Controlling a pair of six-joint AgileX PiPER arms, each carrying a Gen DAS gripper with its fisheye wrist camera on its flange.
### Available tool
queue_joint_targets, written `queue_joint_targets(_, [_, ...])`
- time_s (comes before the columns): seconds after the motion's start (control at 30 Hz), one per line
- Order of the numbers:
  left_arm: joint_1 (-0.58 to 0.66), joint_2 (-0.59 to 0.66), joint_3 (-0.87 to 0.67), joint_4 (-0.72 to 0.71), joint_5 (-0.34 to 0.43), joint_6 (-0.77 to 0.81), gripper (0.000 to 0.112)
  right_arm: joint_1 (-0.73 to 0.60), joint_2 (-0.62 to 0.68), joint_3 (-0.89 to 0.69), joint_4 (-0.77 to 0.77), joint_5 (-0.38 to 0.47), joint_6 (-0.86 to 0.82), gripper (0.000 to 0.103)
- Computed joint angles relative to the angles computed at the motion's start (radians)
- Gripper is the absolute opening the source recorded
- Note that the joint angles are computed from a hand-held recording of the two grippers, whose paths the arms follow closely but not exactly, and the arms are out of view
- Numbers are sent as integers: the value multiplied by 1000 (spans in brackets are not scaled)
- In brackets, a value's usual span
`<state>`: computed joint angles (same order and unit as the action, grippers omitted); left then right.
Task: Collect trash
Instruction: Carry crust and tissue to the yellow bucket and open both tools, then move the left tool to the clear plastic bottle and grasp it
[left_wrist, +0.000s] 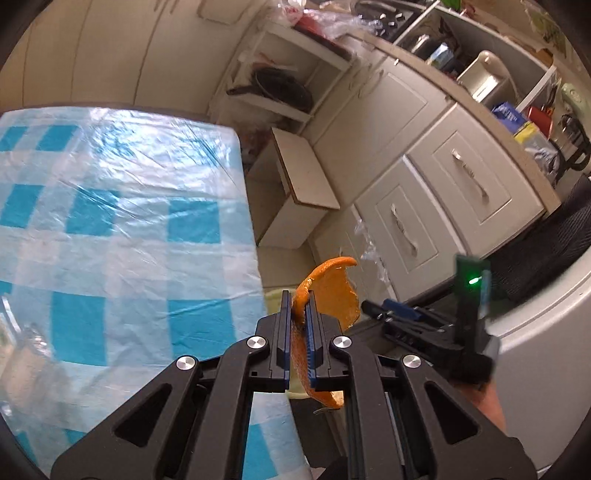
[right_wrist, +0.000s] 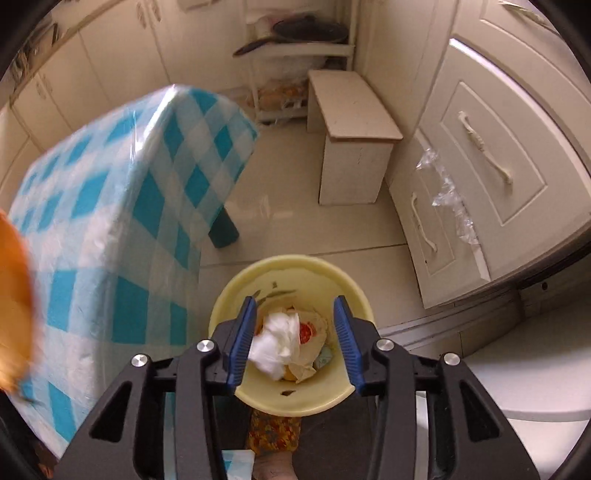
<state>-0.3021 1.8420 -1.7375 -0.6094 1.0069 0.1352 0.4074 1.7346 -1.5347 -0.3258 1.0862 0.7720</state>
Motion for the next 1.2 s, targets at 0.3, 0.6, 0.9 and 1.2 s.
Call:
queue_joint_targets(0.3, [-253,338,-341,253,113,-346,18,1,-163,-18,-85,-107,116,62])
queue_joint_targets(0.6, [-117,13,-27,213,-21,-184,48,31,-96,-125,35,-166,55,70])
queue_joint_targets(0.9, [300,-241,136,213,50,326,87,161,157,-452,209,-76,-99,71])
queue_joint_targets(1.2, [406,-146,99,312,129,647,89,244,405,-827,227,85,-146,71])
